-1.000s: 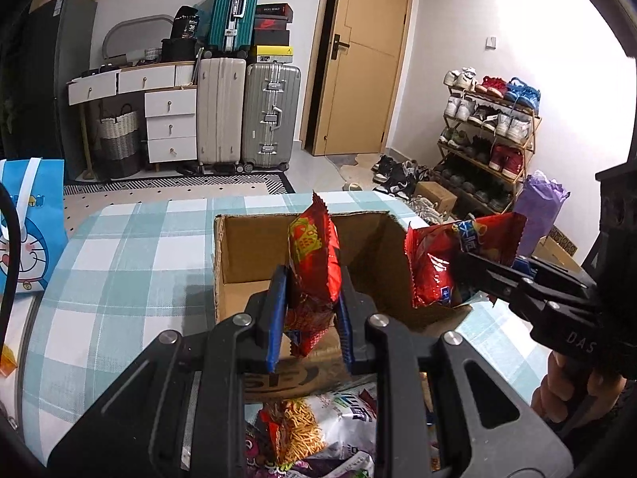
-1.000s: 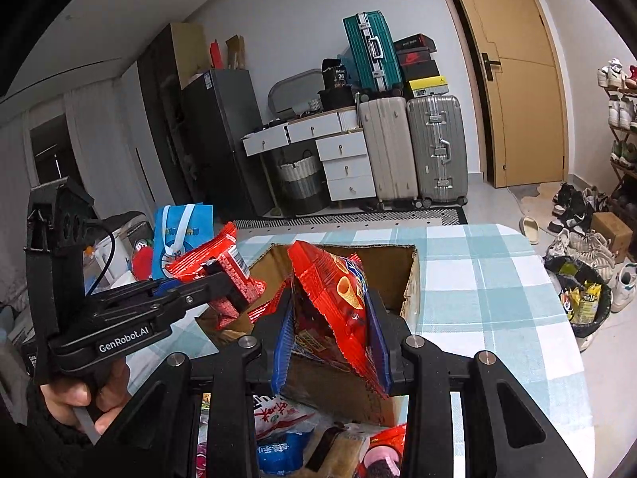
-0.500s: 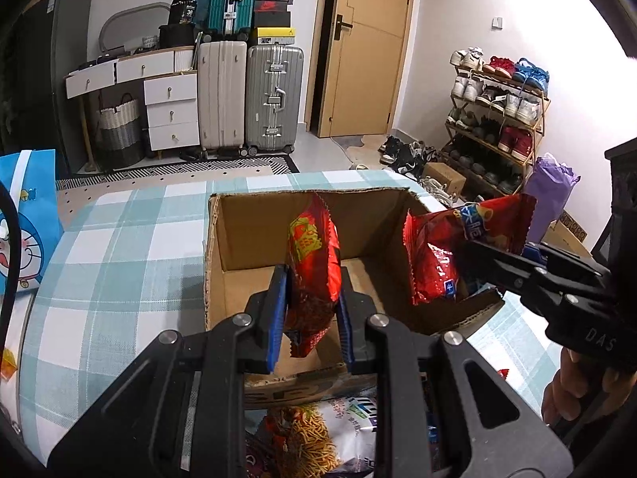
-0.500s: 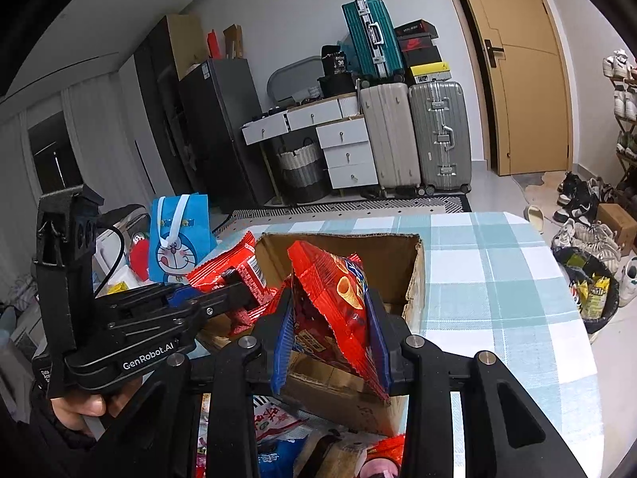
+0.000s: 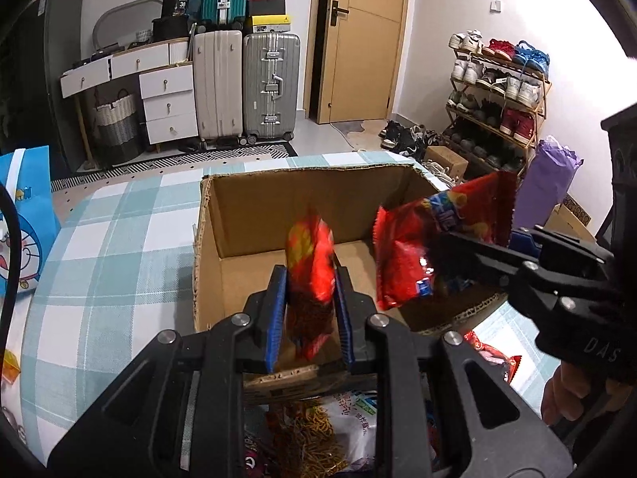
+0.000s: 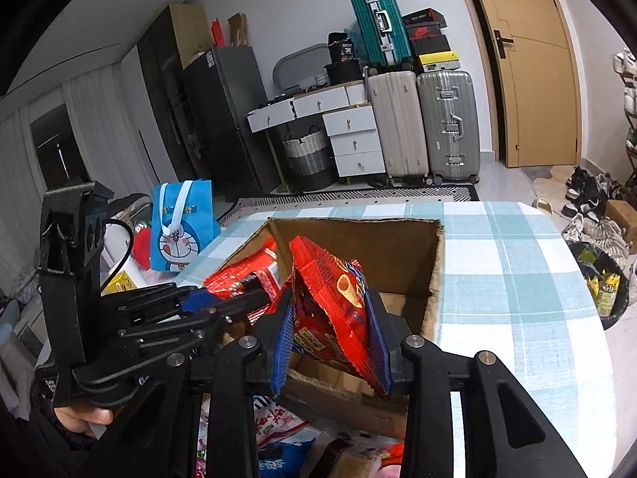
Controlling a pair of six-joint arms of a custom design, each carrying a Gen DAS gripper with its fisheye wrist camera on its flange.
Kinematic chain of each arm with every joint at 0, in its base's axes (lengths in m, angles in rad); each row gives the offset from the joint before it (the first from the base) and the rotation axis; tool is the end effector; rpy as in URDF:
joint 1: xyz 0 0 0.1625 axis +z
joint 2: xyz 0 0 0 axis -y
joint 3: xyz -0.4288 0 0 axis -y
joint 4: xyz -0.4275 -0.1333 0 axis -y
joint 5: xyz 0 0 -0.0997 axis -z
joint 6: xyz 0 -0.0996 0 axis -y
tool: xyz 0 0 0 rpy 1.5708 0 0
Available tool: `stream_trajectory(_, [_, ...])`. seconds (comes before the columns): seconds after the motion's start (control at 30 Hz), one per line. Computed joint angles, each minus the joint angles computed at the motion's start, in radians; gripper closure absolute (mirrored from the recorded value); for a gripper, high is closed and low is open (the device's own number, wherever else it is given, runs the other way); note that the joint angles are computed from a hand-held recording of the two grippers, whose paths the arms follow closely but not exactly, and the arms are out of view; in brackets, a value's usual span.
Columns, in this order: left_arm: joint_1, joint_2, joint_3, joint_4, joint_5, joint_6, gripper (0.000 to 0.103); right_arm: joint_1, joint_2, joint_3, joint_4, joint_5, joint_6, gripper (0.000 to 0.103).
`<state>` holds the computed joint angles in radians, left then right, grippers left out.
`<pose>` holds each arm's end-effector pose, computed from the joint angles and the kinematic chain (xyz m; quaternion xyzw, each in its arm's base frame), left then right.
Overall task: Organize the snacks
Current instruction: 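Withdraw both tools from the box back toward the snack pile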
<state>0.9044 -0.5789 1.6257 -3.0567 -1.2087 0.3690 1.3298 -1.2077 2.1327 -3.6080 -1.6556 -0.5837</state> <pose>-0.3018 -0.6565 -0.0150 0.4410 0.8536 -0.2379 0.1421 -0.0083 -0.5568 0.2674 0.1226 -0.8399 0.4688 0.2443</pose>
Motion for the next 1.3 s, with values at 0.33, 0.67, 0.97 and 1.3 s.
stream_trajectory(0.33, [-0.016, -0.049, 0.064, -0.054, 0.010, -0.007, 0.033, 0.021, 0.013, 0.017, -0.078, -0.027, -0.054, 0.048])
stream_trajectory(0.67, [-0.025, -0.194, 0.224, -0.150, 0.022, -0.046, 0.001, 0.033, -0.017, 0.109, -0.287, -0.129, -0.086, 0.000])
stream_trajectory(0.97, [-0.024, -0.326, 0.410, -0.208, 0.078, -0.038, 0.001, -0.029, -0.094, 0.232, -0.303, -0.098, -0.064, 0.000])
stream_trajectory(1.3, [0.001, -0.385, 0.524, -0.203, 0.108, -0.074, 0.001, -0.065, -0.101, 0.308, -0.330, -0.080, -0.105, 0.000])
